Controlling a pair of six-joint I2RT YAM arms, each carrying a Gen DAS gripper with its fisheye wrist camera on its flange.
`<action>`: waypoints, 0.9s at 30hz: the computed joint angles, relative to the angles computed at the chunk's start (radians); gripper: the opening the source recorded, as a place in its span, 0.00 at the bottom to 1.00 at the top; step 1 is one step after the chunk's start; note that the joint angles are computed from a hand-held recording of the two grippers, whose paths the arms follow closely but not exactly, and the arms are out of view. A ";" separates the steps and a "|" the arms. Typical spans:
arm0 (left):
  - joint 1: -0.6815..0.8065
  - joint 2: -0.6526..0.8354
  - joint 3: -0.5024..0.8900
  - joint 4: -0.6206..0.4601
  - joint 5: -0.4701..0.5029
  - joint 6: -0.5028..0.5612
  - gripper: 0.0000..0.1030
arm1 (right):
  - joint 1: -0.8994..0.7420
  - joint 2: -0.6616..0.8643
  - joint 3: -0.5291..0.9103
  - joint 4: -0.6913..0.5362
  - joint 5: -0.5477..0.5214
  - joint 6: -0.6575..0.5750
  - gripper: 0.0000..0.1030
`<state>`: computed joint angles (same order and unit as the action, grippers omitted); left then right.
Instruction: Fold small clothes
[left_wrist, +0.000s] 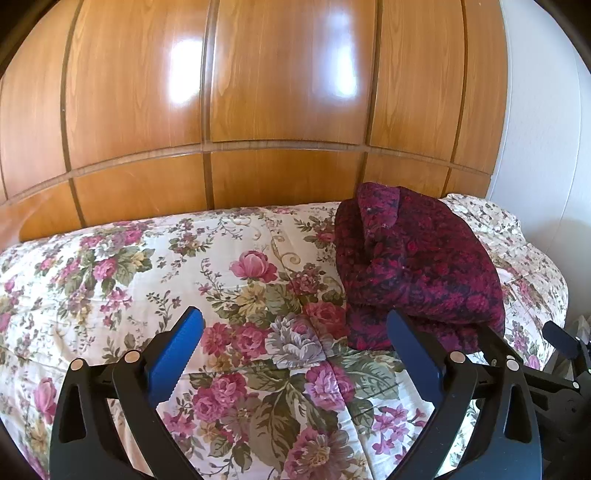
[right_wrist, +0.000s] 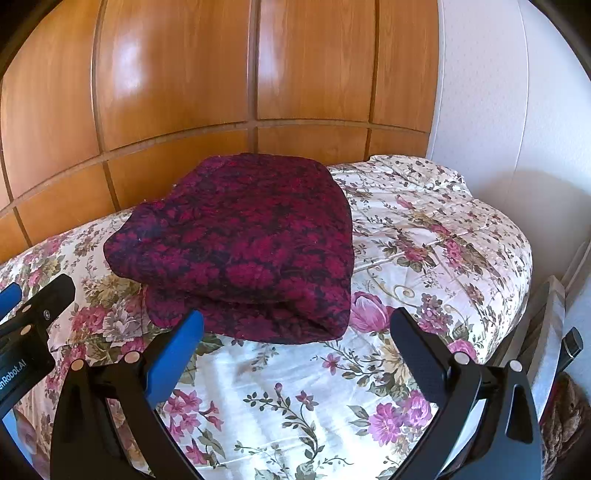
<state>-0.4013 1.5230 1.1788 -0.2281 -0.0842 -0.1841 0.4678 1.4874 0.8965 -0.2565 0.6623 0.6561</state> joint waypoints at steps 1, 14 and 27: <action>-0.001 0.000 0.000 0.000 -0.001 0.001 0.96 | 0.001 -0.002 -0.002 0.001 0.001 0.003 0.98; -0.008 -0.007 0.004 -0.012 -0.005 0.004 0.96 | 0.001 -0.019 -0.016 -0.004 0.009 0.032 0.98; -0.003 -0.030 -0.003 -0.020 -0.017 0.005 0.96 | 0.015 -0.038 -0.030 -0.015 0.028 0.053 0.98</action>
